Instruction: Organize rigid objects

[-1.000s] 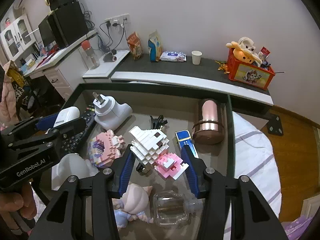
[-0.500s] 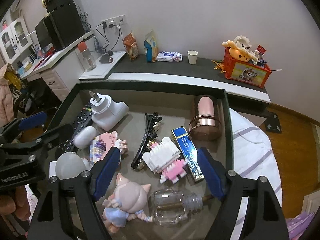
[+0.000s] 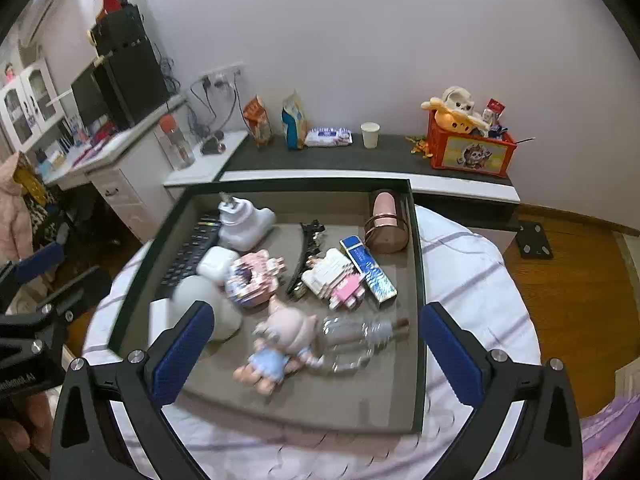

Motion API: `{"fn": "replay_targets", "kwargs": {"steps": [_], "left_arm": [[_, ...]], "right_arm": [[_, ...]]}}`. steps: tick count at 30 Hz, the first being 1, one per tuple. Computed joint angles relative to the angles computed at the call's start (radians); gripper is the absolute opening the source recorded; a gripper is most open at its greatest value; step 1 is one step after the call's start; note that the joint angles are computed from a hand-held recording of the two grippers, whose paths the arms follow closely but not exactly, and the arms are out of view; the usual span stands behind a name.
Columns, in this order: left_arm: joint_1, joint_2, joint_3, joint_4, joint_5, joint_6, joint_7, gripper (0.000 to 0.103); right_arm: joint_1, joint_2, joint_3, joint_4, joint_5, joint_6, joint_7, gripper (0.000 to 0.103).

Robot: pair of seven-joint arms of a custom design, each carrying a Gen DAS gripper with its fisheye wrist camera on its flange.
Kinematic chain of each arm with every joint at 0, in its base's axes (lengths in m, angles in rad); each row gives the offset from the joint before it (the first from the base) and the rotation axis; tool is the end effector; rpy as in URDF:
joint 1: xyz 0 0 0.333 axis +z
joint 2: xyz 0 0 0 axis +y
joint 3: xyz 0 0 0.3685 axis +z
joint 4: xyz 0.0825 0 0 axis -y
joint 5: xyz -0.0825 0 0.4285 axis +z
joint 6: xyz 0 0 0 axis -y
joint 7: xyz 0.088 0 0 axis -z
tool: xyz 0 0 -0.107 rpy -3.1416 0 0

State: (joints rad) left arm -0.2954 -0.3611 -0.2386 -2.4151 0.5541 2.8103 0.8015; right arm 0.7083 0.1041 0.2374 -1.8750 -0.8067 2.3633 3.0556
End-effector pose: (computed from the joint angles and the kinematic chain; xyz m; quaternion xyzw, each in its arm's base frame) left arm 0.4132 -0.2865 0.5494 -0.5642 0.7203 -0.3083 0.2604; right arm 0.4035 0.5338 0.5355 -0.6373 0.6808 -0.2100 0.2936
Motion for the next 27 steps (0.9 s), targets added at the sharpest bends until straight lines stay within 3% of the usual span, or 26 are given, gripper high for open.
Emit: {"fn": "replay_targets", "kwargs": {"steps": [11,27], "left_arm": [[-0.067,-0.303,0.005,-0.170,-0.030,-0.035,-0.026,0.103],[-0.172,-0.604,-0.018,-0.321,-0.068,-0.200,-0.092,0.103]], "right_arm": [[0.074,-0.115,0.083,-0.068,-0.112,-0.118,0.195,0.103],[0.156,-0.182,0.186,-0.097,-0.167,-0.319,0.323,0.103]]}}
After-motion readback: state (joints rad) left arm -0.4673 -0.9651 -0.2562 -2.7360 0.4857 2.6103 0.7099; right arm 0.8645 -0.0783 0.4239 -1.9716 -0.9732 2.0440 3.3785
